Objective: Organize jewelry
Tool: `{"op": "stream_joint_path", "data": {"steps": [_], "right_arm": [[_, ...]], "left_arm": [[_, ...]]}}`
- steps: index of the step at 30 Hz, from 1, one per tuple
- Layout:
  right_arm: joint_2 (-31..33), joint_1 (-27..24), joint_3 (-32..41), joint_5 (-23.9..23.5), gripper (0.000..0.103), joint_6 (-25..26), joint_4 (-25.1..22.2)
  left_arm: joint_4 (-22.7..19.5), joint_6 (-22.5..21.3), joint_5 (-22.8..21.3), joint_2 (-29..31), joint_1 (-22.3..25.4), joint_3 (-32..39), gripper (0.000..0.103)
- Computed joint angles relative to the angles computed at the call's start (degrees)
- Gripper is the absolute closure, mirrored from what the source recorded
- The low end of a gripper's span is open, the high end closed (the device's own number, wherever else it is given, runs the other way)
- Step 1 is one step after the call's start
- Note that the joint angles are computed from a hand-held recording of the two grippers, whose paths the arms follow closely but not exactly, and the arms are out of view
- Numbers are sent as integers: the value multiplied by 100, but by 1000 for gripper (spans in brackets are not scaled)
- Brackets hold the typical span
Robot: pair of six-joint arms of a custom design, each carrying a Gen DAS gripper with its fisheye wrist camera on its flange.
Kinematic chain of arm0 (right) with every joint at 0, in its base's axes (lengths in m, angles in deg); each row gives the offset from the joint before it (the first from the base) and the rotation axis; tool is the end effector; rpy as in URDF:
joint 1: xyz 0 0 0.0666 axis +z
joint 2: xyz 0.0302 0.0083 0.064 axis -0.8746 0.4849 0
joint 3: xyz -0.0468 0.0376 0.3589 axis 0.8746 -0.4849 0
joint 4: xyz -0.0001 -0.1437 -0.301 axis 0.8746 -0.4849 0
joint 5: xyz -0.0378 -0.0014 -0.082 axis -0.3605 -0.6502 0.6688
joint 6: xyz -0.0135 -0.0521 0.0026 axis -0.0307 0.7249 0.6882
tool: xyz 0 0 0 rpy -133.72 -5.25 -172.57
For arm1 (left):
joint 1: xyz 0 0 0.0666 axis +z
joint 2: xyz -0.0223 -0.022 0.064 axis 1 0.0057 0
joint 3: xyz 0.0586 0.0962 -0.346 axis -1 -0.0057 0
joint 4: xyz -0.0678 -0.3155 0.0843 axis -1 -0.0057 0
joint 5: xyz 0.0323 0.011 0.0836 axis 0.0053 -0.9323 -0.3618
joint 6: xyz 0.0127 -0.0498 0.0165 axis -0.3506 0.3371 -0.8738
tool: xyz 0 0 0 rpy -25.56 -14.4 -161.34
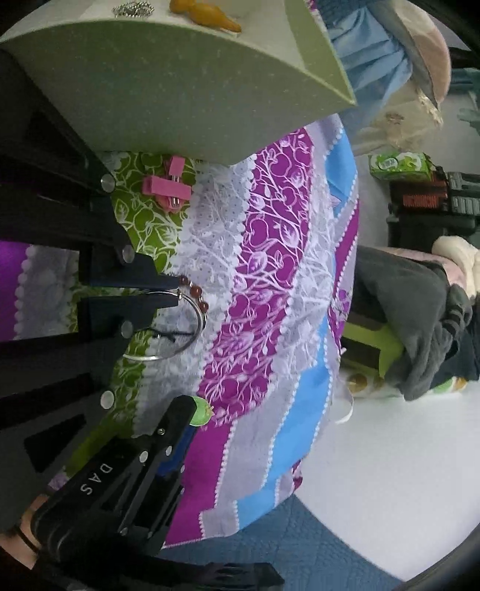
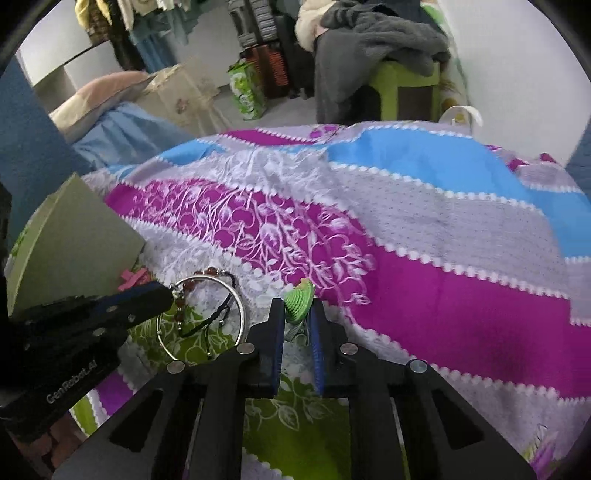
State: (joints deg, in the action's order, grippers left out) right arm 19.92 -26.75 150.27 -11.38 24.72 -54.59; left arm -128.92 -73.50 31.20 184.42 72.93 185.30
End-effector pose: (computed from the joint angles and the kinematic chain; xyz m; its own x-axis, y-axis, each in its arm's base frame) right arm 0.4380 0.2895 0.4730 -0.8301 0.1201 -0.5446 0.0154 0.9811 0.1930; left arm 0.4896 -0.1548 0.4635 -0.8541 0.1620 -0.4942 0.2970 0.9320 -0.2077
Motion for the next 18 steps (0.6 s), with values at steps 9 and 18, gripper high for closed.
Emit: {"op": "stream_joint_path", "data": {"steps": [9,18], "right_arm": [[-249,265,11,368,92,-326,-208],[-183,575,932,1037,92,-587,-827]], "left_arm": [[-268,-106,267,-302,20,92,103],[-915,-594,591,-408,80,779,103]]}}
